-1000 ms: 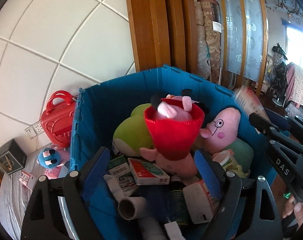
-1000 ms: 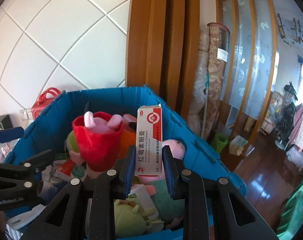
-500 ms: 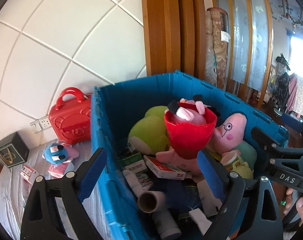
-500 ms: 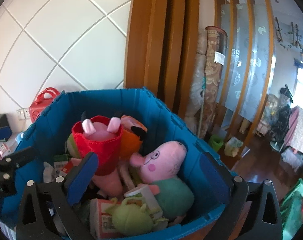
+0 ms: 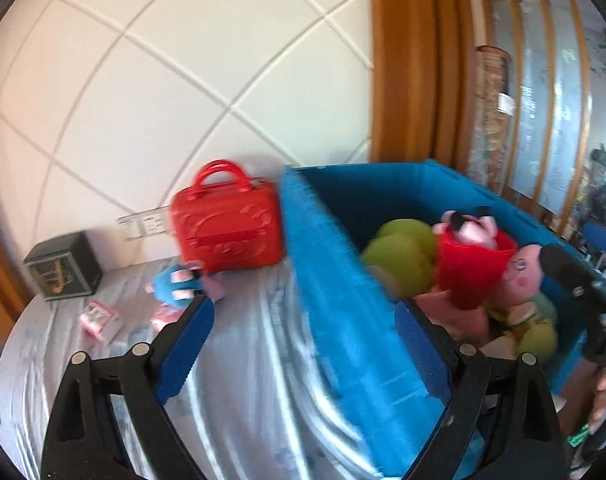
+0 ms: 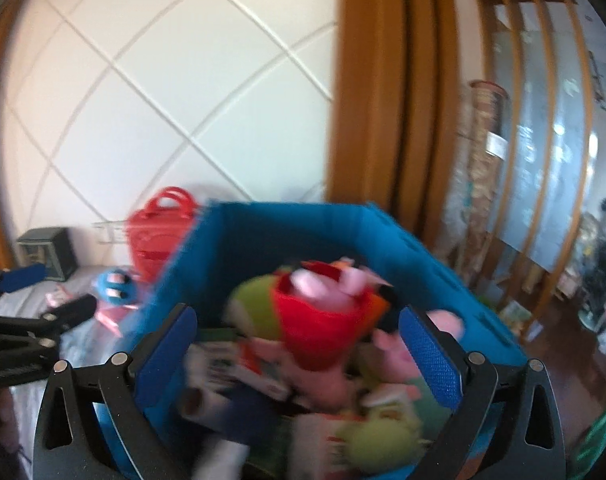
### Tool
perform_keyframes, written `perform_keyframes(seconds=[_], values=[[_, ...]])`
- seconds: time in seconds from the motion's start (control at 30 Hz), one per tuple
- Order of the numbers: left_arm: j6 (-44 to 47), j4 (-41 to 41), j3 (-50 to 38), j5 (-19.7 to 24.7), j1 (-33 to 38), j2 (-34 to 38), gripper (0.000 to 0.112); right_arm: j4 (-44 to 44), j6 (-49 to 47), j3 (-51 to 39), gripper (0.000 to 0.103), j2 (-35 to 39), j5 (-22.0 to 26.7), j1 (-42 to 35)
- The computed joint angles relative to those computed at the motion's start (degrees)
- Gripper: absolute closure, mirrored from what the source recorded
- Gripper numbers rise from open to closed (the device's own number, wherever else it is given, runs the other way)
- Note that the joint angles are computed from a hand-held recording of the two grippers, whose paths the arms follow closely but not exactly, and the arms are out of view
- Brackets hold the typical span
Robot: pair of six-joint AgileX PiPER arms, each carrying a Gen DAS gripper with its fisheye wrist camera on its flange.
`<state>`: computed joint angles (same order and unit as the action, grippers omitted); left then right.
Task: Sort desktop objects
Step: 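Withdraw both tools from the crate back toward the bed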
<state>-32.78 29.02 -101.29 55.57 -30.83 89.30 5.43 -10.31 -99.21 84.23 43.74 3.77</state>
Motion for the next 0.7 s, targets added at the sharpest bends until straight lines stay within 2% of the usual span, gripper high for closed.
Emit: perform_keyframes(seconds=[0.23,0.4,0.63,0.7], values=[[7.7,-7.8,12.7,-4.3,14.7,-9.0,0.020,-16.6,14.0,-3.8,0.000,2.2,1.9,18.0],[20.7,-19.6,18.5,-6.6,30.7,-12.3,0.020,-25.7,21.7,-10.3,0.000,7.6,5.7,30.0],[39.1,-33.7,20.8,-7.3,51.6,-9.9,0.020,-25.0,23.7,-25.6,0.000,22.3,12.1,37.9],[43.3,-36.7,20.8,-7.4,56.5,-8.2,0.020,-22.1,22.6,-33.4,0.000,28.4,16.3,38.2]])
